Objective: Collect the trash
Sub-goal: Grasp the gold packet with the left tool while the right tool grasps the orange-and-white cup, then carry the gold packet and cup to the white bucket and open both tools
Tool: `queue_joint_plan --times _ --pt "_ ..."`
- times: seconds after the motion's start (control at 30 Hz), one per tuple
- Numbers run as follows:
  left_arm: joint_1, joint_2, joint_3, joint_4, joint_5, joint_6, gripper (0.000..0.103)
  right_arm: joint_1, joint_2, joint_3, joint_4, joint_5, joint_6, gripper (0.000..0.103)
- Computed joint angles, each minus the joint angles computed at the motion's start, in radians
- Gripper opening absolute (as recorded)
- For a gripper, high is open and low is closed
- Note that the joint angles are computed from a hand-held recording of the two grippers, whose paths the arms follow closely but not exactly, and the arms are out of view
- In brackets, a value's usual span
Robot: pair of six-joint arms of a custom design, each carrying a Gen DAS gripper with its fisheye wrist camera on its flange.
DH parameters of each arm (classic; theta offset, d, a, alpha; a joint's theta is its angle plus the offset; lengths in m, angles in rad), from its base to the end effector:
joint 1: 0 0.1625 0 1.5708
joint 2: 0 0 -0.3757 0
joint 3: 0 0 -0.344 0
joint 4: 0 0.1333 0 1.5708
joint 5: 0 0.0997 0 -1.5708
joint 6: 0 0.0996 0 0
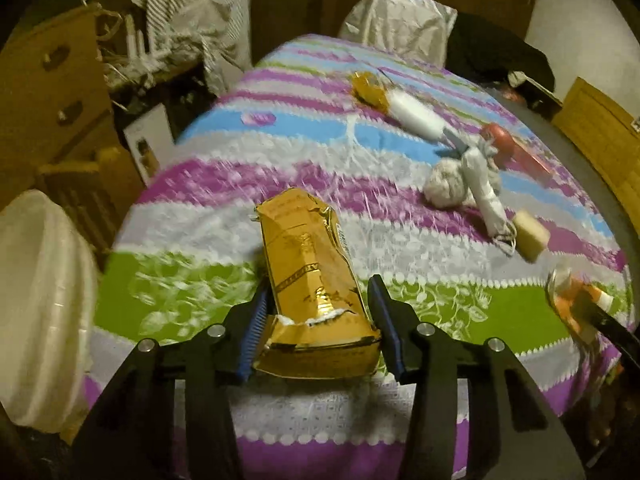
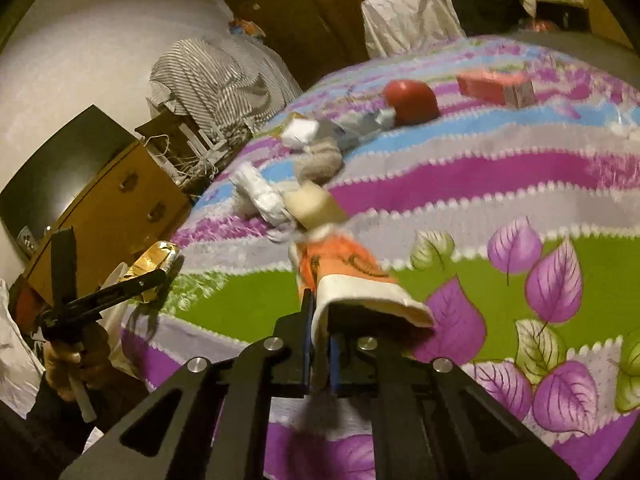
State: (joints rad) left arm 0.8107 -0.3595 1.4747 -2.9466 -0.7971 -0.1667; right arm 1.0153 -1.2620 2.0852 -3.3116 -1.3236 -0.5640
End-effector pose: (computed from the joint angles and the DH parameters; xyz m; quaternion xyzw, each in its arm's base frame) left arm -0.2786 -0.5875 -0.0574 0.2216 0.8925 -0.2748 0.2808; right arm -0.1220 -0.4955 0.2887 0.0584 -0.8895 0.4311 0.1397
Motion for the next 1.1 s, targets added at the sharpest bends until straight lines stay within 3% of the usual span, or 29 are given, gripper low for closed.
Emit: queue_joint_plan --times 0.23,0.53,0.77,1.1 --pt "-0.065 -0.059 0.038 -0.024 0.147 -0.002 0.047 0.132 0.014 -0.02 -0.066 -0.064 -0.071 0.007" --pt "-0.094 -0.151 0.131 -0.133 0.332 0.048 0.047 0.34 0.122 -0.14 -0.03 -0.143 -0.129 0.007" --pt "-0.076 -0.243 0.212 -0.192 0.426 0.059 0.047 0.491 0.268 -0.304 0.074 -0.204 -0.13 0.007" --pt "-0.023 -0.357 0.303 -0.235 0.539 0.068 0.047 0.678 0.526 -0.628 0.31 -0.305 -0.09 0.007"
